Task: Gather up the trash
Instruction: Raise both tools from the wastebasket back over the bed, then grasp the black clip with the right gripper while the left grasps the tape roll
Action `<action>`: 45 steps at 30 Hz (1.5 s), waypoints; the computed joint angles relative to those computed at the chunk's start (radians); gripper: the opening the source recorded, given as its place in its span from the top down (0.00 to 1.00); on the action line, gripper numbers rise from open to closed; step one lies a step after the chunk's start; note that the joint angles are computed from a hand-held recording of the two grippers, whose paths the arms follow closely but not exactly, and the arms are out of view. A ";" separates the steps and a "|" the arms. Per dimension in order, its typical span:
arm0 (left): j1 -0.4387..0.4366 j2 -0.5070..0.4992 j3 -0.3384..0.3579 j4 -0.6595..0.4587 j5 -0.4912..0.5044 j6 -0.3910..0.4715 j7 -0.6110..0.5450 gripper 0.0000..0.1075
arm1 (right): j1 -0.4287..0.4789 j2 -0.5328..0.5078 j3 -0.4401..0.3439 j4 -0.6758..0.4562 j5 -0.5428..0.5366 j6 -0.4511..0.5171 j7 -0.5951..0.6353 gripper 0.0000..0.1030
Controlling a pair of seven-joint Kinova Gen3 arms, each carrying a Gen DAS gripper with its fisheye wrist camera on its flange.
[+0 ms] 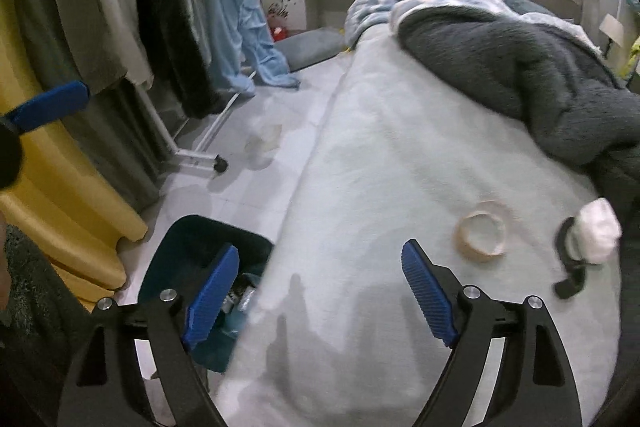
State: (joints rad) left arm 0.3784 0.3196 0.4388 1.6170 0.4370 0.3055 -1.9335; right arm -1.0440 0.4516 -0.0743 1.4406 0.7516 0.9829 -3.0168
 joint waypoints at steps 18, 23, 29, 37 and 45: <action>0.107 0.260 0.024 -0.351 -0.064 0.194 -0.116 0.14 | 0.112 -0.290 -0.113 0.464 0.215 -0.033 -0.340 0.14; 0.145 0.341 0.015 -0.451 -0.047 0.260 -0.179 0.14 | 0.161 -0.304 -0.166 0.498 0.241 -0.050 -0.341 0.14; 0.189 0.417 -0.006 -0.545 -0.028 0.317 -0.207 0.14 | 0.194 -0.342 -0.192 0.564 0.261 -0.076 -0.334 0.14; 0.274 0.506 -0.075 -0.693 -0.062 0.411 -0.147 0.17 | 0.274 -0.369 -0.195 0.643 0.266 -0.182 -0.335 0.14; 0.351 0.594 -0.139 -0.835 -0.130 0.495 -0.071 0.22 | 0.331 -0.364 -0.170 0.691 0.295 -0.308 -0.344 0.14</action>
State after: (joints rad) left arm 0.7299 0.9132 0.2999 0.7824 0.3069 0.8004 -2.0048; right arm -0.7134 0.0876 -0.2446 2.1314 1.0467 0.6749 -3.3608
